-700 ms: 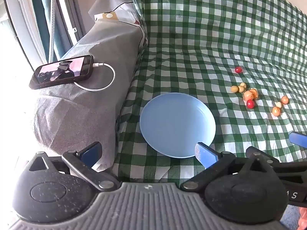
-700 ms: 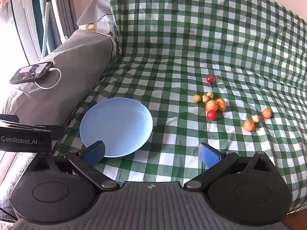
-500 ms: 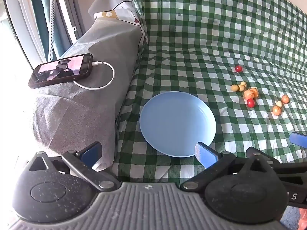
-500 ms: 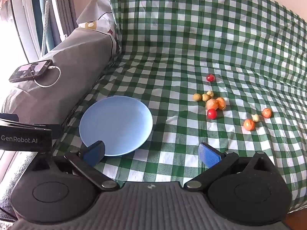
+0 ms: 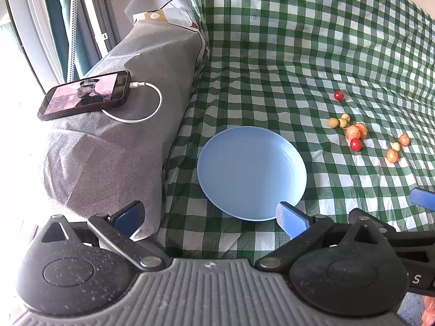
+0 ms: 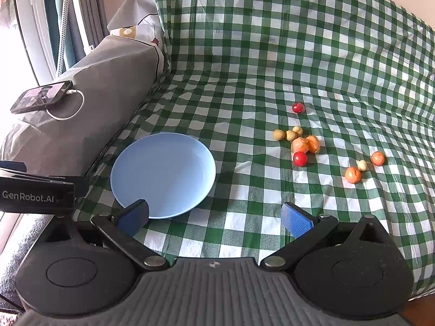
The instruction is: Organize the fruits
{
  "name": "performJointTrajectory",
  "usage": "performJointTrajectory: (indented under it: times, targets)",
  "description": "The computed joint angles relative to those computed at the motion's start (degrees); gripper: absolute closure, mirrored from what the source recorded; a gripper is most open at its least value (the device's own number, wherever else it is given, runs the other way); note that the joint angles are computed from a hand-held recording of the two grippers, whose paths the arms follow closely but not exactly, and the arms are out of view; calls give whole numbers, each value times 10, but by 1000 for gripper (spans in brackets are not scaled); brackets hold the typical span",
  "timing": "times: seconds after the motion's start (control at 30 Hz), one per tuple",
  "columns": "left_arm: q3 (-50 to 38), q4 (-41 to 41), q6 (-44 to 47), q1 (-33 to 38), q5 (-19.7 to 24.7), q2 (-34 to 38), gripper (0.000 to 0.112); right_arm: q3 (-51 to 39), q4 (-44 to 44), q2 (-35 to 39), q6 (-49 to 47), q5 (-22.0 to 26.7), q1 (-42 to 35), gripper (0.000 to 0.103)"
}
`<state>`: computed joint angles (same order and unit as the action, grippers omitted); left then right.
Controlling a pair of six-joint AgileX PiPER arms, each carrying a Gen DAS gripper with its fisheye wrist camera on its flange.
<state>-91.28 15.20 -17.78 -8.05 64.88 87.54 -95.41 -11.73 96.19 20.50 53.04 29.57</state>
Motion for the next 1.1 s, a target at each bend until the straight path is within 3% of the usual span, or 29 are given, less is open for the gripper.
performJointTrajectory:
  times: [0.33, 0.6, 1.1]
  targets:
    - [3, -1, 0, 0, -2, 0, 9, -17, -6, 9, 10, 26, 7, 1]
    - [3, -3, 4, 2, -3, 0, 9, 6, -8, 1, 15, -9, 6, 1]
    - [-2, -10, 10, 6, 2, 2, 9, -1, 4, 0, 10, 6, 1, 1]
